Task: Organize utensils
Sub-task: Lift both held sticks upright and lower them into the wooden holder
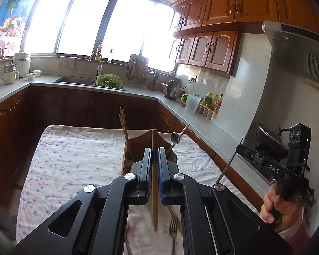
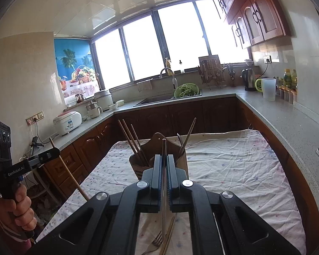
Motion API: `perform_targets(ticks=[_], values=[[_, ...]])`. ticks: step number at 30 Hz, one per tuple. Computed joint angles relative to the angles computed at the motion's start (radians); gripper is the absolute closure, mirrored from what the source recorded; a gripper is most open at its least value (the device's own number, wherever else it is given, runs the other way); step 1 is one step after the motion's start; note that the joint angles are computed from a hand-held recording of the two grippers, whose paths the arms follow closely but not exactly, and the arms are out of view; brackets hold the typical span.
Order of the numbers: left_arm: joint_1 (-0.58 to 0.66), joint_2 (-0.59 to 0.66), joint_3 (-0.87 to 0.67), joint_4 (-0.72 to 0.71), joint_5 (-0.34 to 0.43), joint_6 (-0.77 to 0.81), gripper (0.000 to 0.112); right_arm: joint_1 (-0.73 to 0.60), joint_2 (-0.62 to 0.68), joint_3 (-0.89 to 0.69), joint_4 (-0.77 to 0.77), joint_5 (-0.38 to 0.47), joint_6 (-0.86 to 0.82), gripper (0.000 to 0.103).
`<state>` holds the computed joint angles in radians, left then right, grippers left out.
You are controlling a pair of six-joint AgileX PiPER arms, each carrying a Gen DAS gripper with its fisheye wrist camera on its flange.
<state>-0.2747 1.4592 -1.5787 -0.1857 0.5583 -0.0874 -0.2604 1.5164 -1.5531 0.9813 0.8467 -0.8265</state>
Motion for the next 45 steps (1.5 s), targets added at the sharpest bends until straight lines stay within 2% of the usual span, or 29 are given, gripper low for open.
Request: perform_targets(ticks=[9, 21, 28, 34, 37, 40, 45], values=[[0.038, 0.101, -0.177, -0.018, 0.012, 0.019, 0.108, 0.040, 0.099, -0.189, -0.044, -0.022, 0.083, 0.099], [0.083, 0.312, -0.532, 0.005, 0.081, -0.009, 0.108, 0.106, 0.302, -0.540, -0.152, -0.026, 0.252, 0.099], [0.100, 0.488, -0.794, 0.026, 0.160, -0.042, 0.108, 0.126, 0.464, -0.809, -0.230, 0.016, 0.382, 0.099], [0.102, 0.675, -1.090, 0.073, 0.263, -0.116, 0.108, 0.142, 0.613, -1.041, -0.297, 0.071, 0.479, 0.099], [0.102, 0.653, -0.985, 0.073, 0.179, -0.129, 0.108, 0.147, 0.637, -1.046, -0.302, 0.050, 0.478, 0.099], [0.097, 0.660, -0.941, 0.091, 0.147, -0.160, 0.108, 0.148, 0.623, -0.962, -0.277, 0.001, 0.442, 0.099], [0.084, 0.605, -0.732, 0.138, 0.006, -0.222, 0.108, 0.159, 0.569, -0.765, -0.223, -0.104, 0.363, 0.099]])
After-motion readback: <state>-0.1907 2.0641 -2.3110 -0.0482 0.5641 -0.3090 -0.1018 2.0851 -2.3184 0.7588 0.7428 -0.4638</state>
